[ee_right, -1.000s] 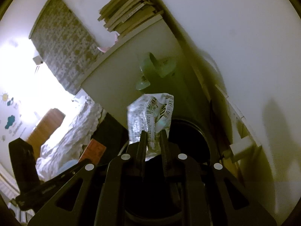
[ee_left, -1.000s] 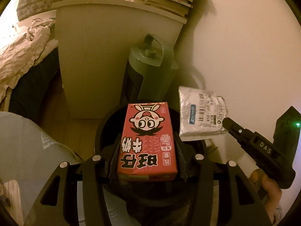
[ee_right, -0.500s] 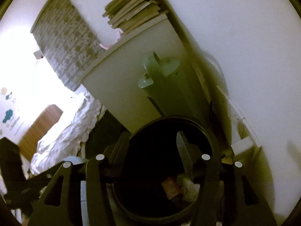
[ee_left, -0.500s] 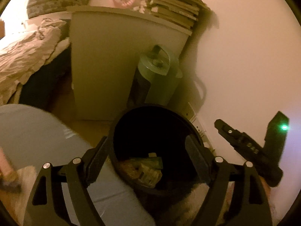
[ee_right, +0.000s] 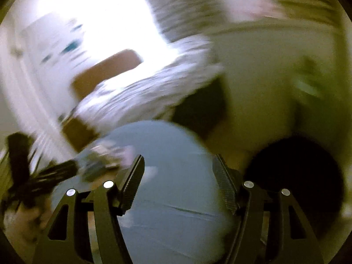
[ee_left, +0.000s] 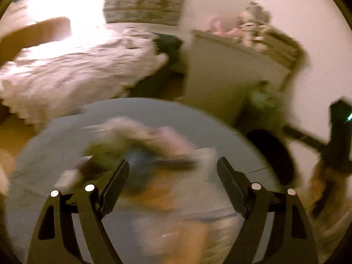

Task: Collect trash
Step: 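Grasp the gold wrapper strip with the right gripper while the left grasps the purple-white bottle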

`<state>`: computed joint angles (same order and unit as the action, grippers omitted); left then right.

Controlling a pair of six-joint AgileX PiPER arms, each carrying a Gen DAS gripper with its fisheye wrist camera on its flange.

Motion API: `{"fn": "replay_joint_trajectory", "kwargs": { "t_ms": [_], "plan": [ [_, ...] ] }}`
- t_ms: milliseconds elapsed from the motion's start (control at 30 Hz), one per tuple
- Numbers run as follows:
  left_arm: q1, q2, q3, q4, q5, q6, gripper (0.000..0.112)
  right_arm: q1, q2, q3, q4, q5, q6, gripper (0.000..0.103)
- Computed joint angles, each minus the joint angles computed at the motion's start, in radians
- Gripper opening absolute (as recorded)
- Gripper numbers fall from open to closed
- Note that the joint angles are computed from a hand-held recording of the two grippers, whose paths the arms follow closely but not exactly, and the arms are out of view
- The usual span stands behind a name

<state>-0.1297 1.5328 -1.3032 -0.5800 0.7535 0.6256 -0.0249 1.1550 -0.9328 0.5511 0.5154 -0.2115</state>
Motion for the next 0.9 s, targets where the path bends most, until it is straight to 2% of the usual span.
{"fn": "replay_joint_trajectory", "kwargs": {
  "t_ms": [100,233,300,467,533,567,600,667,767,900],
  "plan": [
    [0.132,0.053,-0.028,0.005,0.023,0.121,0.081,0.185,0.177,-0.200,-0.041,0.027,0.007,0.064],
    [0.209,0.151,-0.104,0.017,0.069,0.216,0.081,0.349,0.410,-0.495,-0.200,0.107,0.073,0.063],
    [0.216,0.211,-0.151,0.033,0.082,0.233,0.080,0.395,0.542,-0.669,-0.264,0.186,0.096,0.061],
    [0.214,0.296,-0.222,0.043,0.106,0.276,0.077,0.420,0.817,-1.025,-0.361,0.416,0.120,0.046],
    [0.196,0.319,-0.240,0.065,0.102,0.278,0.073,0.417,0.863,-1.072,-0.360,0.451,0.118,0.041],
    [0.189,0.323,-0.240,0.072,0.101,0.282,0.068,0.416,0.866,-1.059,-0.350,0.442,0.111,0.034],
    [0.177,0.344,-0.259,0.089,0.114,0.277,0.057,0.411,0.881,-1.077,-0.335,0.454,0.102,0.031],
    [0.175,0.353,-0.262,0.075,0.112,0.294,0.048,0.404,0.881,-1.071,-0.318,0.450,0.095,0.015],
    [0.184,0.368,-0.285,0.063,0.128,0.280,0.032,0.404,0.833,-0.983,-0.284,0.379,0.088,0.008],
    [0.238,0.338,-0.249,-0.009,0.139,0.263,0.027,0.385,0.726,-0.834,-0.193,0.275,0.062,0.007]
  ]
}}
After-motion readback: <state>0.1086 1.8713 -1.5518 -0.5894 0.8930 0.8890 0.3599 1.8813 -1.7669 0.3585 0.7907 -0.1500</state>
